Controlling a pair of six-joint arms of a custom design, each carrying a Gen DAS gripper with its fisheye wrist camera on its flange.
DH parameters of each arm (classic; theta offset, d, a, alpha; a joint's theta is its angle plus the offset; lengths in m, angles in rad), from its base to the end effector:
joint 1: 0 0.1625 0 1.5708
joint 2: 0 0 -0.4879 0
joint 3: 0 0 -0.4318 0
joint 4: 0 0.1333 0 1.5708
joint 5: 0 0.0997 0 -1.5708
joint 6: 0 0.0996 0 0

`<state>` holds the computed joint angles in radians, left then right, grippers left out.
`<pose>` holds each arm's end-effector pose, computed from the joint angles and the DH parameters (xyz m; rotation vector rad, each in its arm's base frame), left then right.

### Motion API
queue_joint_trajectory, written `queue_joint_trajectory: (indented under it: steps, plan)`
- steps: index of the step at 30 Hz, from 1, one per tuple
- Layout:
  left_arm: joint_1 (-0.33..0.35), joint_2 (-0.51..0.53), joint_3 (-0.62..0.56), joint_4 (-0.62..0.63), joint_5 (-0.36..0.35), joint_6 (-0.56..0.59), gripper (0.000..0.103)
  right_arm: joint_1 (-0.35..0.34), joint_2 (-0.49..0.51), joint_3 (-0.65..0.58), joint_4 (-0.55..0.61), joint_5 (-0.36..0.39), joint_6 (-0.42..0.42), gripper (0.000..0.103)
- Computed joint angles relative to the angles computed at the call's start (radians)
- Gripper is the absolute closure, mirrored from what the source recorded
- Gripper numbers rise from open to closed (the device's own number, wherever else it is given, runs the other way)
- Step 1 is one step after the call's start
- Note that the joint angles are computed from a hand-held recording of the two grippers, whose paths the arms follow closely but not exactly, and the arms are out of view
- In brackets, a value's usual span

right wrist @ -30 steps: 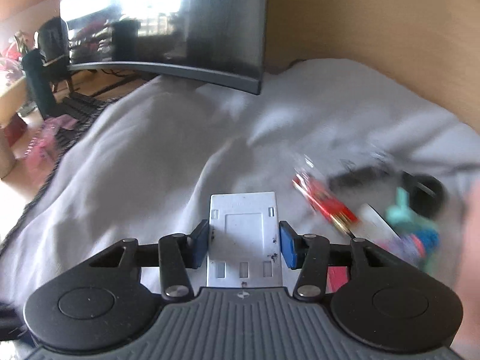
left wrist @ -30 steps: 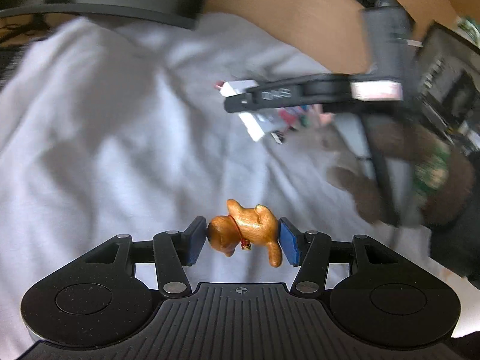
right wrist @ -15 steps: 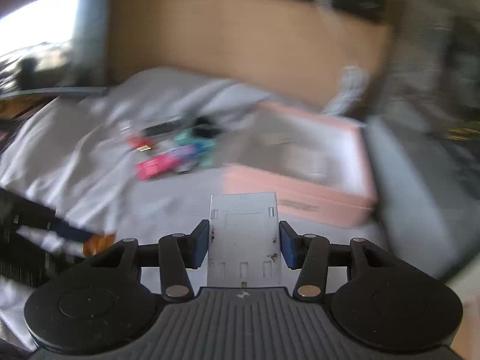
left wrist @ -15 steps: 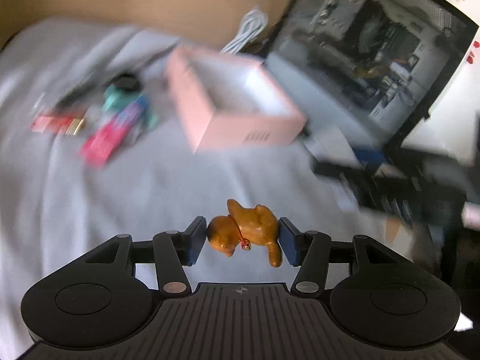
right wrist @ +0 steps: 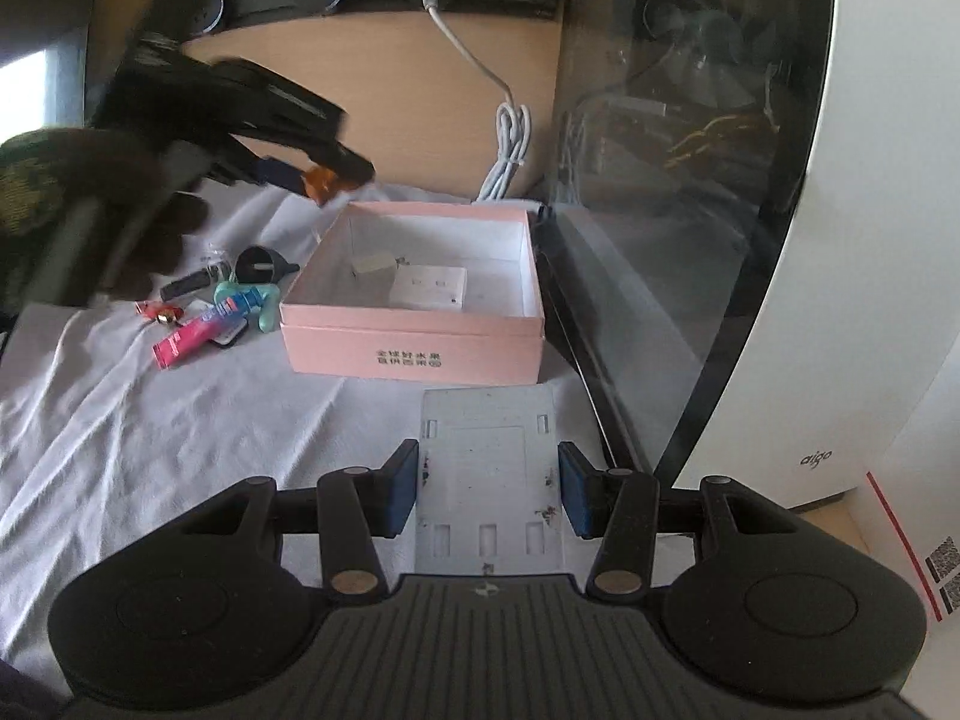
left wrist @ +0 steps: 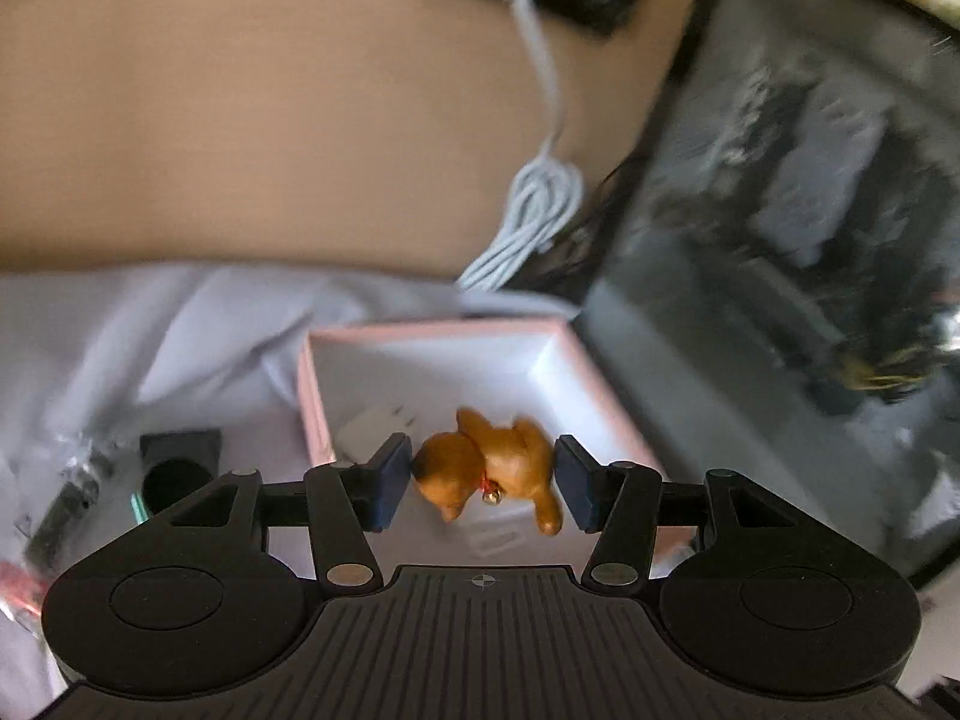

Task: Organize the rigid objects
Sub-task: 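Lower the gold figure into the pink box while right gripper drops the charger in, then grasp the pink-blue toothpaste tube with the left gripper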

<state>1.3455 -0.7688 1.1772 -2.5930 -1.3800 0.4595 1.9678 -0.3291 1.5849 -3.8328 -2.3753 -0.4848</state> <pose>-0.0493 -0.8964 0.3077 0.8492 2.6322 -0.8392 0.3302 -0.6284 -0.0431 0.4464 -2.0850 1.1027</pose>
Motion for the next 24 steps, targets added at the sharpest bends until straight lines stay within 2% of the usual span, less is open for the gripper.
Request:
queue_joint_trajectory:
  steps: [2,4,9,14,17,22,23,24]
  plan:
    - [0.005,0.001,0.022,-0.033,0.004,-0.005,0.047,0.001,-0.005,0.008,-0.003,0.002,-0.018,0.055]
    - [0.014,-0.019,0.069,-0.099,-0.030,-0.012,0.047,-0.006,-0.005,0.006,-0.003,0.011,-0.041,0.055]
    - [0.031,-0.115,0.214,-0.222,-0.062,0.009,0.047,-0.030,-0.020,-0.004,0.081,0.058,-0.027,0.055]
    - [0.059,-0.248,0.388,-0.230,-0.046,0.005,0.047,-0.047,-0.031,-0.071,0.182,0.178,-0.043,0.055]
    - [0.071,-0.300,0.463,-0.235,-0.004,-0.014,0.047,-0.050,-0.010,-0.186,0.230,0.208,-0.092,0.055]
    - [0.094,-0.346,0.521,-0.266,0.072,-0.084,0.047,-0.064,0.086,-0.460,0.307,0.226,-0.178,0.055]
    - [0.097,-0.352,0.526,-0.272,0.089,-0.093,0.047,-0.070,0.102,-0.506,0.330,0.232,-0.177,0.051]
    - [0.099,-0.359,0.533,-0.281,0.108,-0.099,0.047,-0.075,0.124,-0.562,0.370,0.223,-0.169,0.038]
